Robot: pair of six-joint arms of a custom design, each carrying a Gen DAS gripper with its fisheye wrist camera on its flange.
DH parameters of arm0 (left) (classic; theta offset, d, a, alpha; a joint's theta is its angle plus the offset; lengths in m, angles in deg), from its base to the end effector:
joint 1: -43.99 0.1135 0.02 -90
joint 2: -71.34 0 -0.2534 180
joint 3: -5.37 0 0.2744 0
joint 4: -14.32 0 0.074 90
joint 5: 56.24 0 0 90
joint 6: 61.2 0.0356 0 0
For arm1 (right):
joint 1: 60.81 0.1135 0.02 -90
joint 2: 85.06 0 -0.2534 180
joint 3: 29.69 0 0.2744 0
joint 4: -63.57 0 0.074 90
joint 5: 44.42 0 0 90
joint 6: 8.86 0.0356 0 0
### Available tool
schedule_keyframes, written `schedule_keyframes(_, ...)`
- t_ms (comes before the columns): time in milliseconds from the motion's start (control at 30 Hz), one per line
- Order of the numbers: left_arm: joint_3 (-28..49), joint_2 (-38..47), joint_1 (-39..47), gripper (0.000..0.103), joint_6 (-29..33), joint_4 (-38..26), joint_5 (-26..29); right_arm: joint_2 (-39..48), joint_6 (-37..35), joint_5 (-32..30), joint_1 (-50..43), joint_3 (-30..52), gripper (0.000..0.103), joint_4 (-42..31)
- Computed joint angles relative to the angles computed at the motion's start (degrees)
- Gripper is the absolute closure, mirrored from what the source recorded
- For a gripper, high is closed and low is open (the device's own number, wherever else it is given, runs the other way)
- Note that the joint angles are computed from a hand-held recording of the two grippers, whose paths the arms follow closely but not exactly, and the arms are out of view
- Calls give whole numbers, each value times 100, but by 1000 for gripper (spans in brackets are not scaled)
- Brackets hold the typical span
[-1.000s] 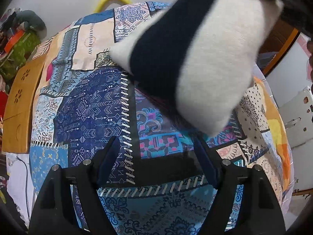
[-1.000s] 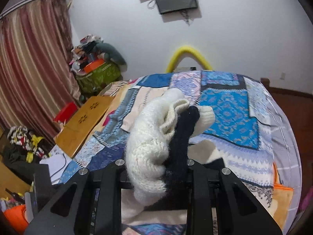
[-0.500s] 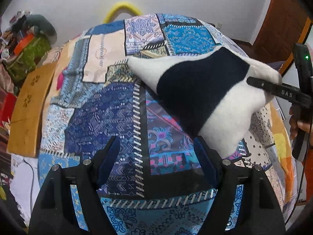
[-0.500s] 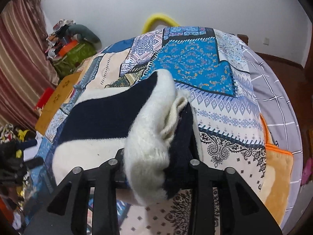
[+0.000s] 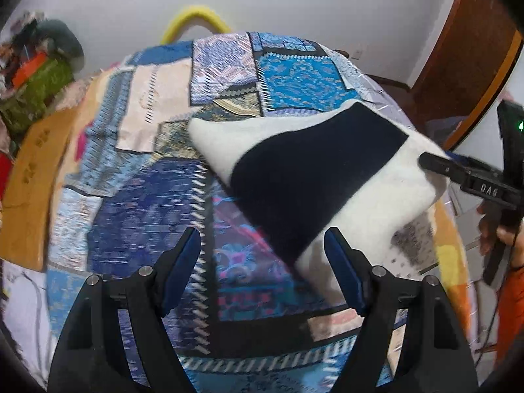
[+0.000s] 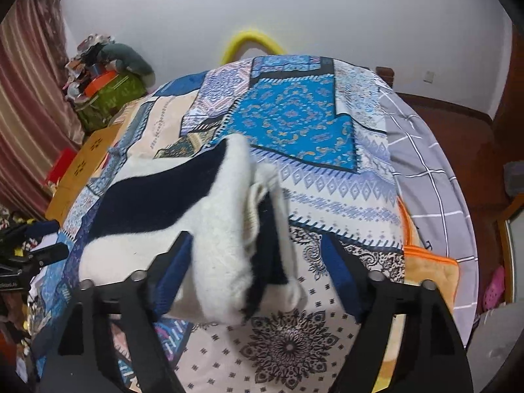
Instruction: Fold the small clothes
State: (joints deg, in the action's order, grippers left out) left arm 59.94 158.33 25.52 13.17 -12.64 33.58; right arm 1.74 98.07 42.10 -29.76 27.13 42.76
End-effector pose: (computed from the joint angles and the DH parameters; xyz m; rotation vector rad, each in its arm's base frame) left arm 0.2790 -0.0931 0.1251 0.0639 2.6214 -0.2065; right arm 0.2669 0.1632 0.1445 -0.3349 2.4836 0.4325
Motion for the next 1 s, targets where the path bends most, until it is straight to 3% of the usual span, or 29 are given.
schedule_keyframes(133, 383, 751, 204, 26, -242, 36, 633, 486, 65, -347, -169, 168, 19, 72)
schedule_keyframes(233, 571, 1151, 429, 15, -492, 149, 1220, 922, 151, -665, -292, 288, 18, 142)
schedule_keyframes(400, 891, 1874, 774, 12, -900, 378, 2276, 1322, 409, -1441, -597, 225, 12, 597)
schedule_keyframes(500, 997, 2156, 767, 6, -1080, 501, 2473, 1500, 434, -1780, -682, 274, 11, 682)
schedule_keyframes(867, 1612, 2848, 705, 6, -1185, 549, 2992, 2006, 633, -2557, -689, 533, 12, 922)
schedule_keyframes(1000, 1743, 2941, 625, 11, -1171, 571, 2992, 1911, 650, -2657, -714, 413, 24, 1000)
